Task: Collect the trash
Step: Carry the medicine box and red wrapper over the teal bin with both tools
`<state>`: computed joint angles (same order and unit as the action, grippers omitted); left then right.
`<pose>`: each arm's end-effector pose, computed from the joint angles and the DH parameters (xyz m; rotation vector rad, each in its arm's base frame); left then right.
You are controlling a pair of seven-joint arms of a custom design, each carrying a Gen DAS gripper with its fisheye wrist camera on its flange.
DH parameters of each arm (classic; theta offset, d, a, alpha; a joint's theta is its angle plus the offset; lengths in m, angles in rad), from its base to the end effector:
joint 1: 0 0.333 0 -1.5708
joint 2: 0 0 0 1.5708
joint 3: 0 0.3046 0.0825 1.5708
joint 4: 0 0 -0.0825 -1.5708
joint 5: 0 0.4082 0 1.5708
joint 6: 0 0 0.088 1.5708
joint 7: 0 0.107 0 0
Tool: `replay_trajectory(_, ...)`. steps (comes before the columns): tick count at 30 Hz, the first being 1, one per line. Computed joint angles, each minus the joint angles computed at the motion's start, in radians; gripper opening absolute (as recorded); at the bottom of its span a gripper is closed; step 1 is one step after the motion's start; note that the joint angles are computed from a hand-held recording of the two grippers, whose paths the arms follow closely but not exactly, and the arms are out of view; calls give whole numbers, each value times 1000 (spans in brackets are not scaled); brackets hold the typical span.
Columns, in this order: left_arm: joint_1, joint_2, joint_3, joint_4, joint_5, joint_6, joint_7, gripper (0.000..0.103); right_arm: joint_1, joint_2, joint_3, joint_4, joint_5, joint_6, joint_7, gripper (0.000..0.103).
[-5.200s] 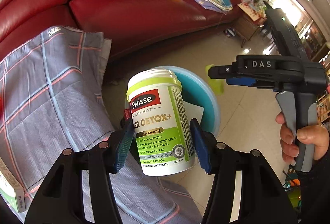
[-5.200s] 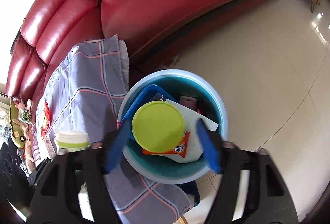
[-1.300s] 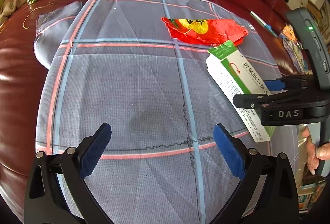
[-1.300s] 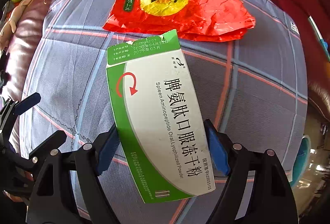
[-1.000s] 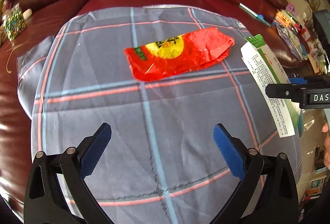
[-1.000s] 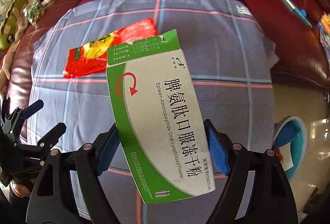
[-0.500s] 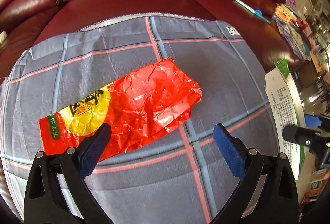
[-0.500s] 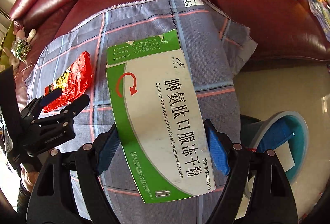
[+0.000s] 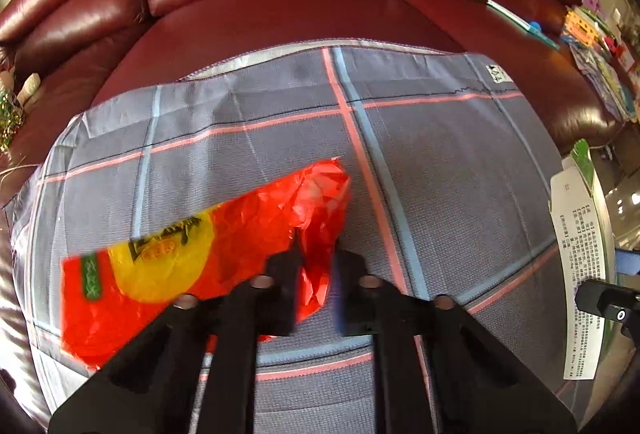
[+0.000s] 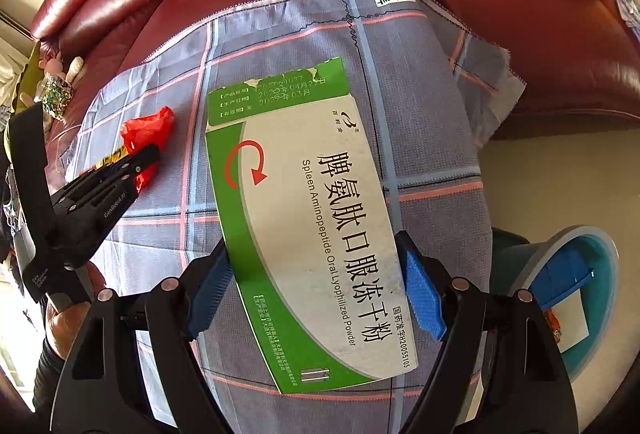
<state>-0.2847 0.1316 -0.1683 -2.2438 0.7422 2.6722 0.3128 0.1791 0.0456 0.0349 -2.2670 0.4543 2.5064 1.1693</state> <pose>0.5074 -0.2693 0.3067 -2.1011 1.7348 -0.4368 0.5474 0.1156 0.3300 -2.2197 1.6832 0.0679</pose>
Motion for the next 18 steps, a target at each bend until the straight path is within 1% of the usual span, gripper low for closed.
replay_trajectory(3, 2, -61, -4, -49, 8, -6, -29, 9, -5, -35, -5, -31, 20, -2, -21, 75)
replay_trajectory(5, 5, -107, -20, -79, 26, -10, -46, 9, -7, -63, -13, -54, 35, 0, -36, 75)
replay_trajectory(8, 12, -180, -55, -127, 10, 17, -51, 9, -13, -115, -33, -94, 73, -9, -66, 75)
replay_trajectory(10, 11, -228, -82, -154, -8, 49, -49, 9, -21, -163, -54, -129, 102, -13, -90, 75)
replay_trajectory(12, 6, -262, -107, -166, -46, 85, -21, 9, -34, -207, -79, -160, 117, -19, -106, 75)
replay_trajectory(13, 1, -275, -120, -168, -65, 106, -2, 9, -42, -232, -93, -177, 120, -21, -113, 75)
replay_trajectory(15, -12, -280, -154, -147, -84, 110, 29, 9, -63, -273, -122, -204, 121, -28, -125, 75)
replay_trajectory(18, -41, -251, -191, -87, -105, 118, 79, 9, -107, -323, -170, -234, 111, -38, -144, 75)
